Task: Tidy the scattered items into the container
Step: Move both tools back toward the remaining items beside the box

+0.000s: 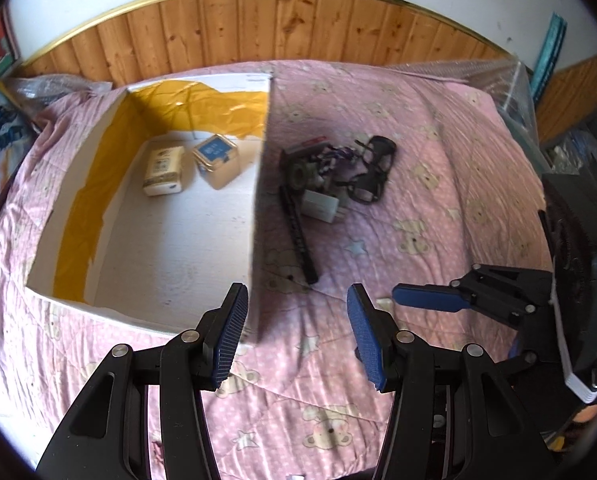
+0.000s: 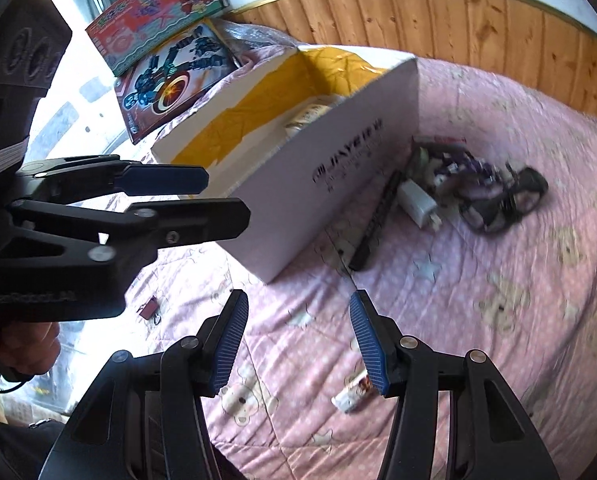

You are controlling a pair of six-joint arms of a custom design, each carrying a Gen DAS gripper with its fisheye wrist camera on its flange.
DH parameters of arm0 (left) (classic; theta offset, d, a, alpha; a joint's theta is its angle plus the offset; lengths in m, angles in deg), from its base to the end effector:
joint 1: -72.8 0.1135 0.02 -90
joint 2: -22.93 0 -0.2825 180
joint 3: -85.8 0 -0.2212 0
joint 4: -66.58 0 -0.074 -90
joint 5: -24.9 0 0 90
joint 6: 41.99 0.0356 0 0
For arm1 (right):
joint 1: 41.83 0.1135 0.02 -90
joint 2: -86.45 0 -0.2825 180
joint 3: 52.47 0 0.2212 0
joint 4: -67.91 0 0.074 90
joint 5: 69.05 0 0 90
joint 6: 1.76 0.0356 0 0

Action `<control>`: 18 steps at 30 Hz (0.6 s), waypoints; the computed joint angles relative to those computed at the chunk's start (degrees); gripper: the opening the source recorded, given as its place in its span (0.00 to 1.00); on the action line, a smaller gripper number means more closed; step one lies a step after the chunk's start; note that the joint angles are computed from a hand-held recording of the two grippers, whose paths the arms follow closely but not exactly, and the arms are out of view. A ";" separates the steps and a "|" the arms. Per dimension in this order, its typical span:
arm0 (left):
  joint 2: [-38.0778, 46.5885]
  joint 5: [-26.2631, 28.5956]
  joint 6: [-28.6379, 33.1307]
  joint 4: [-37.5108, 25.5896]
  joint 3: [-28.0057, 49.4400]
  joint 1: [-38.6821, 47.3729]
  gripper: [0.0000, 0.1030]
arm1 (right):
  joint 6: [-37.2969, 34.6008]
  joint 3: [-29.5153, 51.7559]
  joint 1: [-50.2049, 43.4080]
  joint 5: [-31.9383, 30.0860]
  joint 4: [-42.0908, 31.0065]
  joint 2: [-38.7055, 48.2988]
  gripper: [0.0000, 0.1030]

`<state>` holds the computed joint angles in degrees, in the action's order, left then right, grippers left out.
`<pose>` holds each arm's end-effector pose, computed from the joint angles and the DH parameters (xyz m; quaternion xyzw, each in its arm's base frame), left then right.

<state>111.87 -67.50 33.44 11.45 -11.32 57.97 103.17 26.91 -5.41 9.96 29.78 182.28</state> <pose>0.2783 -0.0722 0.2766 -0.0030 0.9684 -0.0435 0.2457 0.2567 0.1978 0.2431 -0.2054 0.9262 0.2134 0.2334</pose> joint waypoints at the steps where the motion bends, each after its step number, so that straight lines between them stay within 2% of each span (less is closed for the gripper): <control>1: 0.28 -0.07 -0.24 0.15 -0.21 -0.27 0.53 | 0.38 -0.94 -0.14 -0.21 0.62 -0.27 0.53; 9: 4.58 -1.11 -2.57 2.47 -0.54 -3.79 0.53 | 4.48 -11.82 -2.84 -1.48 7.76 -3.31 0.53; 15: 10.92 -1.58 -2.93 4.42 1.93 -4.90 0.53 | 7.15 -18.32 -5.57 -1.74 11.90 -3.58 0.44; 18: 14.91 -5.67 -3.55 4.62 4.30 -5.96 0.53 | 7.55 -19.56 -6.07 -1.55 13.09 -2.62 0.41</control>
